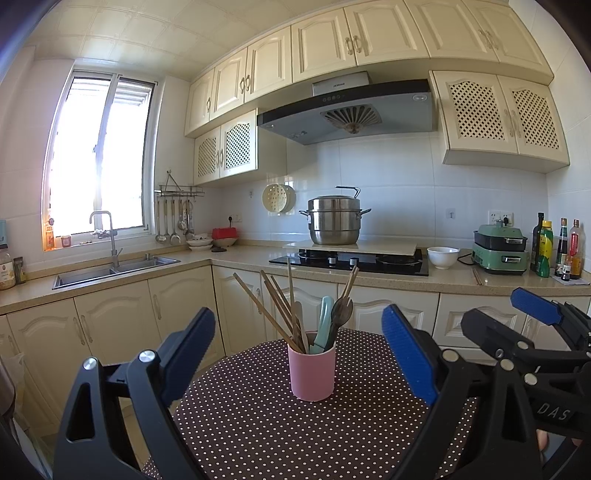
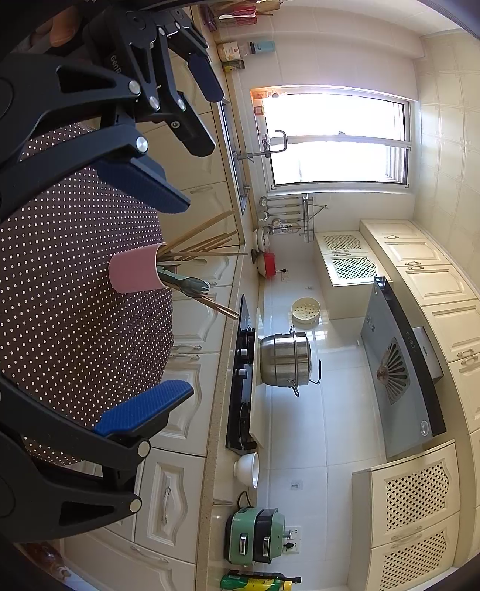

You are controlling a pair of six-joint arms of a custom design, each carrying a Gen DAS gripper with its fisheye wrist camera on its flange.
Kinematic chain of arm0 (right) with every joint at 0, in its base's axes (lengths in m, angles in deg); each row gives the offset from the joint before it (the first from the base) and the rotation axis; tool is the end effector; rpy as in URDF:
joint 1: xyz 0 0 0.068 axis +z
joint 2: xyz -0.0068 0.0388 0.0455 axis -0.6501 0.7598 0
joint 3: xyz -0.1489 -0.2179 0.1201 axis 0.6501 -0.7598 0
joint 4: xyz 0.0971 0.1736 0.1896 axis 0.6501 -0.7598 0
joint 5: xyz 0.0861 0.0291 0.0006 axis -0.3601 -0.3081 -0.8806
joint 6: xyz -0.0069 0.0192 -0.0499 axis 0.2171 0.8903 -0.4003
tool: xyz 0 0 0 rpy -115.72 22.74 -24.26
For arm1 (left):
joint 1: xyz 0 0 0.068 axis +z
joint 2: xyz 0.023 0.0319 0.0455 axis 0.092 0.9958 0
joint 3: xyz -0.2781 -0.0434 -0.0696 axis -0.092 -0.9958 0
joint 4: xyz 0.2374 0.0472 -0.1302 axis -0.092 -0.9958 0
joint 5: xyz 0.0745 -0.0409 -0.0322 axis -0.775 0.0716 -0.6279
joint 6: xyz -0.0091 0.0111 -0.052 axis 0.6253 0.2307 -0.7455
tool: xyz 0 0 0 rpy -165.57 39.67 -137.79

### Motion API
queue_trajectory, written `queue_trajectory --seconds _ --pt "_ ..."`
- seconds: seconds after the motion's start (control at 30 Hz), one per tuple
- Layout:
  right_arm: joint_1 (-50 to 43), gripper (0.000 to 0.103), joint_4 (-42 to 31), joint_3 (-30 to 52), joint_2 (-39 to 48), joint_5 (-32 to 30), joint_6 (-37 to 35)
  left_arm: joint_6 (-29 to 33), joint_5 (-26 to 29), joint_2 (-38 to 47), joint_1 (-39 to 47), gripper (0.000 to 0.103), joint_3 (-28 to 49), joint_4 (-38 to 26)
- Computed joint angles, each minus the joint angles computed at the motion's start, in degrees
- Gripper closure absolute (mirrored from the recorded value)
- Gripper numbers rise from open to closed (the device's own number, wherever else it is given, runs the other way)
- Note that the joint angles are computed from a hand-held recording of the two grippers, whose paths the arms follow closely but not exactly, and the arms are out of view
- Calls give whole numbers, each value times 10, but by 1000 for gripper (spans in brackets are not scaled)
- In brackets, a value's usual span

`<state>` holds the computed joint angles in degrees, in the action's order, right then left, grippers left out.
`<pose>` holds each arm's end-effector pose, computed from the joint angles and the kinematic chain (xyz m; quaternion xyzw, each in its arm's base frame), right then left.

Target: Organize utensils

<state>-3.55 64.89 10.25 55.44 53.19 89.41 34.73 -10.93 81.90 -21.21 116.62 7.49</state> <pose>0.2843 0.1985 0.3766 -0.0706 0.7516 0.1205 0.6447 0.2596 -0.1109 0.3827 0.0074 0.7539 0.0228 0.6565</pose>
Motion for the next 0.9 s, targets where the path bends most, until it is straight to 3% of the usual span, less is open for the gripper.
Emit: queue_trajectory --seconds 0.9 --pt "-5 13 -10 12 10 -9 9 -2 4 14 6 13 18 -13"
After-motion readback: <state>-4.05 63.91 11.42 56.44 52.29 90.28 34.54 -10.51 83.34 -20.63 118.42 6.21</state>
